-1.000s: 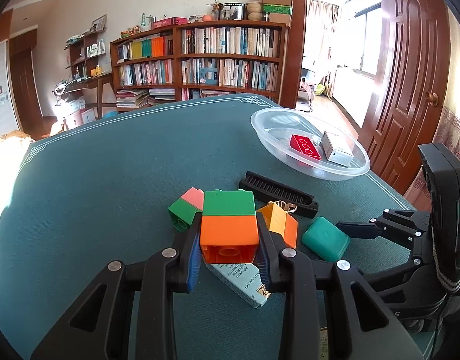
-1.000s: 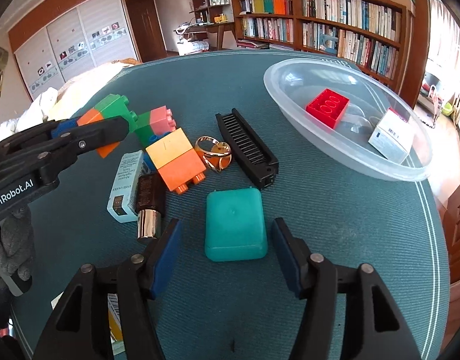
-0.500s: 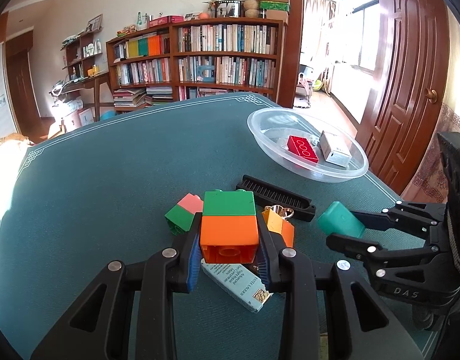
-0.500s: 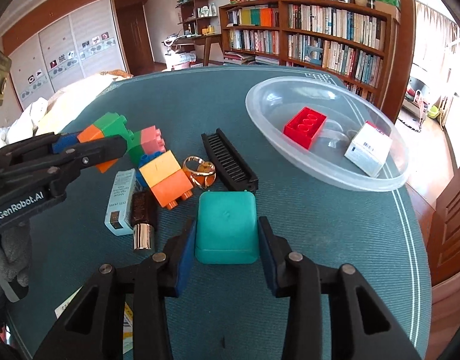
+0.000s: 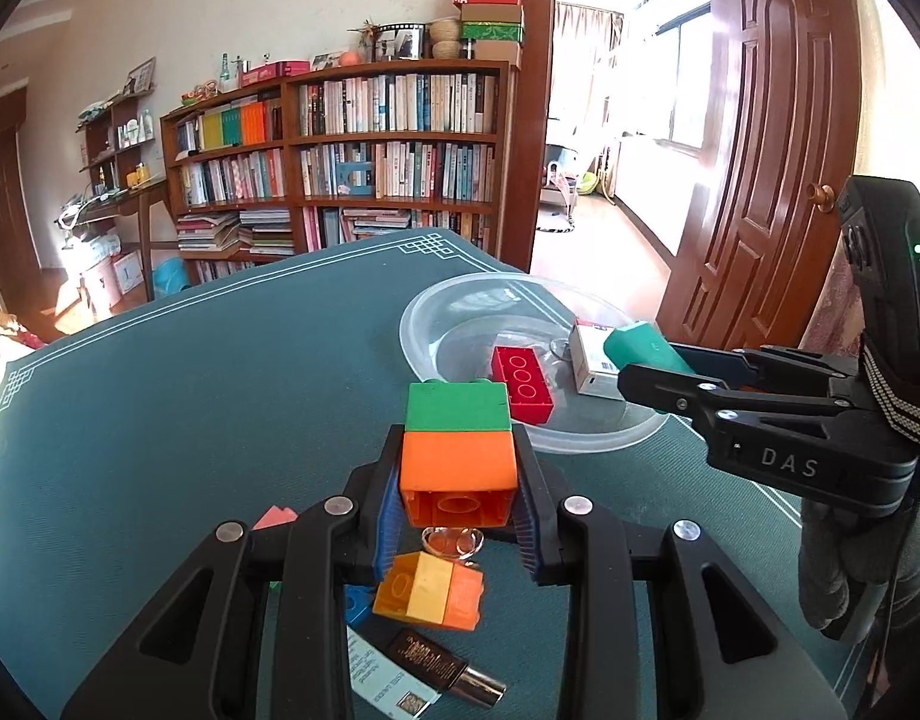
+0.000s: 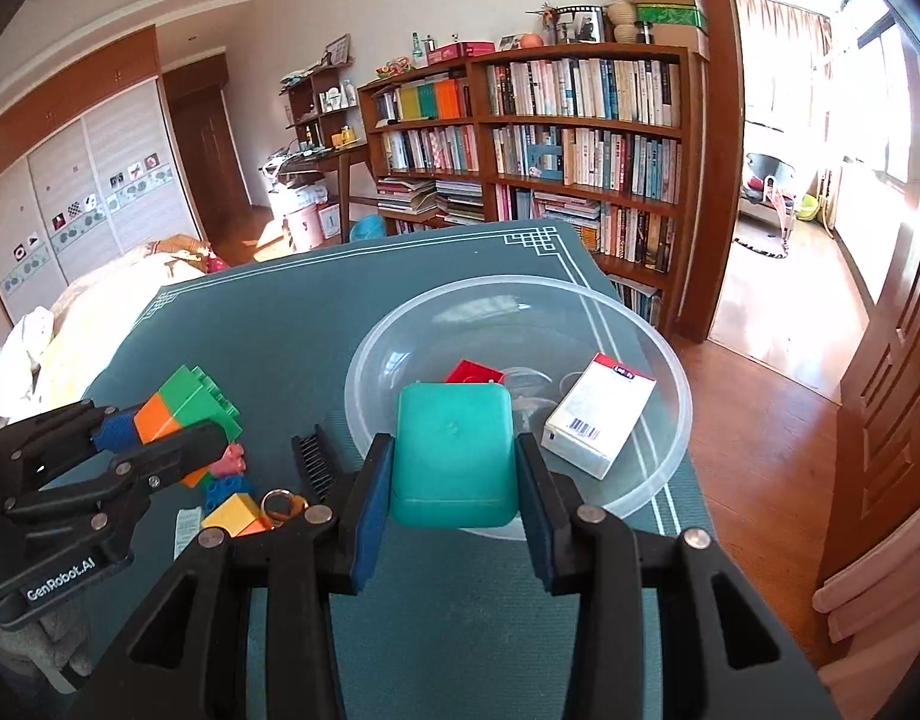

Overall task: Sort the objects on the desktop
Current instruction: 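Carry the brick and teal case into the clear bowl and open both tools, then withdraw both open tools from the bowl toward the remaining objects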

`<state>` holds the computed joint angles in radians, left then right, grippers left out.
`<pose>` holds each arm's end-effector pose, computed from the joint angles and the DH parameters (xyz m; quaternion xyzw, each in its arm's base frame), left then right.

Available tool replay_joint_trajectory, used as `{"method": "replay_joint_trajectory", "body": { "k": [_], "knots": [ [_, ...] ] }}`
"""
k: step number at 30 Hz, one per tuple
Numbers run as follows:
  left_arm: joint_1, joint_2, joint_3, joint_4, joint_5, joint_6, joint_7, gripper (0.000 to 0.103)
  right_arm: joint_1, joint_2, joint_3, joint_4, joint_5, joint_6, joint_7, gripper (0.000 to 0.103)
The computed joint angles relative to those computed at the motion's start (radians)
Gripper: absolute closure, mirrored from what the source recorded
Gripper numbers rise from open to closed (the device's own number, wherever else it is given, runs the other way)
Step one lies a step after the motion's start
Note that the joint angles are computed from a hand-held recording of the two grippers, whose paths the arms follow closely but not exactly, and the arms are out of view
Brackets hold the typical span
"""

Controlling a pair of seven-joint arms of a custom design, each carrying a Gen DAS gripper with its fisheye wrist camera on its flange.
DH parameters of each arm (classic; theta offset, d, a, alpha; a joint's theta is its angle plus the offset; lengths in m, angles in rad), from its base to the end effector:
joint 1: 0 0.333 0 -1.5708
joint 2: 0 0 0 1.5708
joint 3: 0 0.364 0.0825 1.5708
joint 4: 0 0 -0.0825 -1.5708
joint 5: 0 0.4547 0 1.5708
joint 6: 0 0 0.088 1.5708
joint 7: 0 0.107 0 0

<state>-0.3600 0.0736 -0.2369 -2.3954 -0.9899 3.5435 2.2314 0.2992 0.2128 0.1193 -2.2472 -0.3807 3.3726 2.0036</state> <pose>0.5127 -0.2229 0.3769 -0.5866 0.6715 -0.3576 0.2775 0.5696 0.2952 0.3714 -0.7457 0.5032 -0.1832 0.3964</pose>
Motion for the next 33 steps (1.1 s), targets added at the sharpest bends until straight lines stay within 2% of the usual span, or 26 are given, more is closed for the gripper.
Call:
{"method": "replay_joint_trajectory", "body": {
  "k": [2,7,9,12,14,17,20,23,24,25,26,27,28,30,31,33],
  "knots": [
    [0.019,0.009,0.000,0.009,0.065,-0.027,-0.063,0.069,0.000,0.021,-0.001,0.023,0.012,-0.004,0.008,0.060],
    [0.140,0.035,-0.027,0.014,0.453,-0.086,-0.430,0.069,0.020,0.083,-0.028,0.088,0.048,-0.022,0.015,0.060],
    [0.160,0.060,-0.024,0.039,0.530,-0.101,-0.501,0.069,0.023,0.106,-0.035,0.109,0.064,-0.023,0.021,0.060],
    [0.105,0.106,0.035,0.096,0.510,-0.123,-0.485,0.069,0.063,0.133,-0.078,0.126,0.097,-0.012,0.022,0.059],
    [0.071,0.134,0.070,0.132,0.495,-0.140,-0.471,0.069,0.124,0.142,-0.137,0.128,0.129,-0.009,0.005,0.059],
    [0.048,0.171,0.095,0.178,0.499,-0.165,-0.468,0.069,0.190,0.151,-0.201,0.127,0.169,-0.004,-0.028,0.059],
    [-0.001,0.201,0.141,0.216,0.490,-0.181,-0.462,0.069,0.173,0.153,-0.185,0.123,0.180,0.007,-0.039,0.059],
    [-0.002,0.226,0.145,0.245,0.500,-0.189,-0.479,0.069,0.154,0.156,-0.166,0.121,0.183,0.013,-0.047,0.059],
    [-0.028,0.234,0.173,0.255,0.486,-0.189,-0.484,0.069,0.150,0.157,-0.162,0.120,0.185,0.015,-0.048,0.059],
    [-0.020,0.241,0.168,0.262,0.486,-0.188,-0.495,0.069,0.145,0.158,-0.157,0.119,0.186,0.020,-0.048,0.059],
    [0.012,0.247,0.139,0.267,0.497,-0.190,-0.511,0.069,0.129,0.160,-0.143,0.118,0.183,0.026,-0.044,0.059],
    [0.016,0.249,0.138,0.273,0.499,-0.203,-0.522,0.063,0.112,0.162,-0.128,0.118,0.178,0.032,-0.038,0.059],
    [-0.004,0.251,0.160,0.276,0.493,-0.210,-0.531,0.048,0.089,0.164,-0.107,0.118,0.167,0.032,-0.030,0.059],
    [0.019,0.249,0.137,0.264,0.508,-0.178,-0.551,0.043,0.078,0.163,-0.098,0.117,0.157,0.033,-0.026,0.059],
    [0.035,0.250,0.123,0.264,0.518,-0.171,-0.557,0.043,0.100,0.160,-0.119,0.113,0.168,0.038,-0.033,0.054],
    [0.063,0.247,0.098,0.259,0.531,-0.167,-0.573,0.043,0.115,0.156,-0.132,0.106,0.181,0.046,-0.040,0.035]
  ]
}}
